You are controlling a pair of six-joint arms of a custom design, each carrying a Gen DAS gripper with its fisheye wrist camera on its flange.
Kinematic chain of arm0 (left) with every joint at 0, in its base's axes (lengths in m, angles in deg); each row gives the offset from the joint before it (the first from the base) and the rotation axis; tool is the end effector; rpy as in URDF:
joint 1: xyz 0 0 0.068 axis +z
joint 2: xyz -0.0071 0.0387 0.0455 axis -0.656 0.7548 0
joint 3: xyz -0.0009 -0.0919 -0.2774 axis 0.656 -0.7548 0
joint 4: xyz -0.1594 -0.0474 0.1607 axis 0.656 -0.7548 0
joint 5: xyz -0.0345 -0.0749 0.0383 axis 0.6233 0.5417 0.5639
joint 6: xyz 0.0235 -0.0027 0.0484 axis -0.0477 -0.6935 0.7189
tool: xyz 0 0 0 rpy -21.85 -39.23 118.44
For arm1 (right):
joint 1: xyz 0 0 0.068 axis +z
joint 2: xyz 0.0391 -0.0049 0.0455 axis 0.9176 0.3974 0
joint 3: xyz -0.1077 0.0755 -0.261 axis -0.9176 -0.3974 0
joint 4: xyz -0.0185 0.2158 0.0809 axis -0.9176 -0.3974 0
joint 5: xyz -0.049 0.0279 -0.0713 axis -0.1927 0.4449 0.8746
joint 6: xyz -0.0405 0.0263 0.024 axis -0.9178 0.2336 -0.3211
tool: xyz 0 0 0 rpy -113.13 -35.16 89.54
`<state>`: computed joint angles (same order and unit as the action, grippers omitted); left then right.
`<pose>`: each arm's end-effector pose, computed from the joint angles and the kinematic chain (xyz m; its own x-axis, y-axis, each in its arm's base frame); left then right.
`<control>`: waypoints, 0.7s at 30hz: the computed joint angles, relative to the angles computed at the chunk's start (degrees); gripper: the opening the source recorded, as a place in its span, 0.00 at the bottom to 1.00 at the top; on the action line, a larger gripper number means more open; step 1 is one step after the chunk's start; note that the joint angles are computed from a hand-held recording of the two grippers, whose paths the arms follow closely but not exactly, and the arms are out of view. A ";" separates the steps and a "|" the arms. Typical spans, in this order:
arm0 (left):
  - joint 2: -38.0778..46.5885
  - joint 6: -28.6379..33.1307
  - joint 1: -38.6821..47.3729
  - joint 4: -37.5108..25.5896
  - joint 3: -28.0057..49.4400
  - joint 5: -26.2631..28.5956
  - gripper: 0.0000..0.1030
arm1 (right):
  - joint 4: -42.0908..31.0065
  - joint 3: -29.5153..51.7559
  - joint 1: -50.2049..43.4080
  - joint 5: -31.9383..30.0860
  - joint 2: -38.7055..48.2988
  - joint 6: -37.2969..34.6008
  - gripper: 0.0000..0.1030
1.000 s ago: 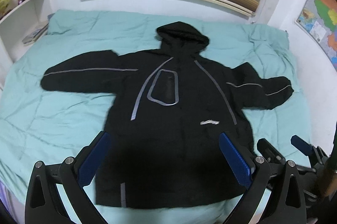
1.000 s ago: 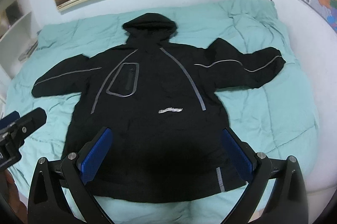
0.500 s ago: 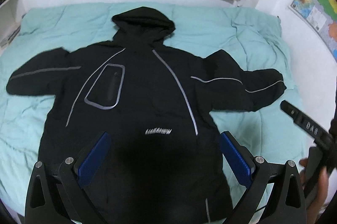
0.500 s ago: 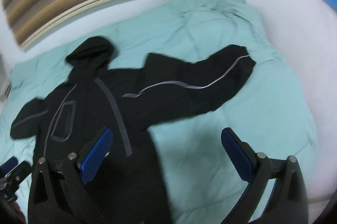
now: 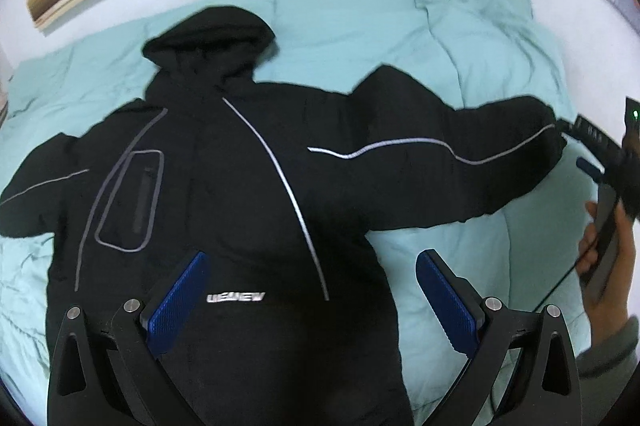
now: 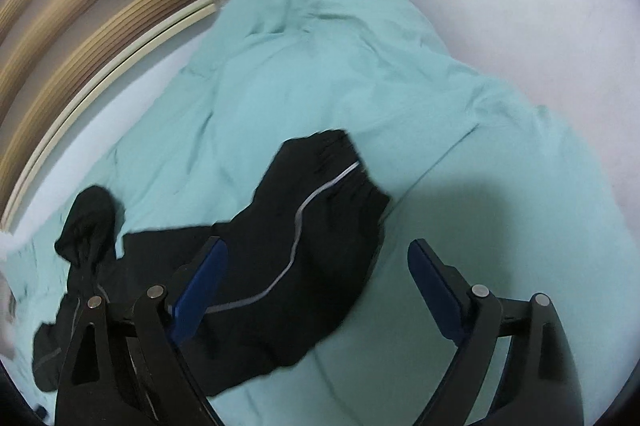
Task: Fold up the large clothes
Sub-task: 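Grasp the sleeve cuff nearest the right tool and lift it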
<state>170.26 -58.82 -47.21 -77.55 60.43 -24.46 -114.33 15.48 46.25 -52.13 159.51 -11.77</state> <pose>0.2833 -0.0340 0.3876 -0.8822 0.1217 -0.4549 0.1699 0.9832 -0.0664 0.2997 -0.1087 0.3693 -0.5793 0.5475 -0.6039 0.5155 0.8200 0.2489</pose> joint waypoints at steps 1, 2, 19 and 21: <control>0.79 -0.50 -0.81 0.33 0.06 -0.41 1.00 | 0.32 0.93 -0.90 -0.87 2.02 -0.05 0.90; 1.75 -0.92 -1.60 0.86 0.11 -1.01 1.00 | 0.57 1.31 -1.20 -1.37 3.27 -0.08 0.90; 20.89 1.94 -2.71 10.73 8.23 0.18 0.99 | 4.65 2.83 4.12 -4.42 1.71 -6.10 0.19; 24.37 1.83 -2.59 11.86 9.80 2.39 1.00 | 4.54 3.92 2.98 0.46 -0.08 -6.19 0.19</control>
<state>194.63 -56.98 -49.81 -65.70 70.23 -22.07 -109.79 19.39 49.23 -51.67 159.43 -17.96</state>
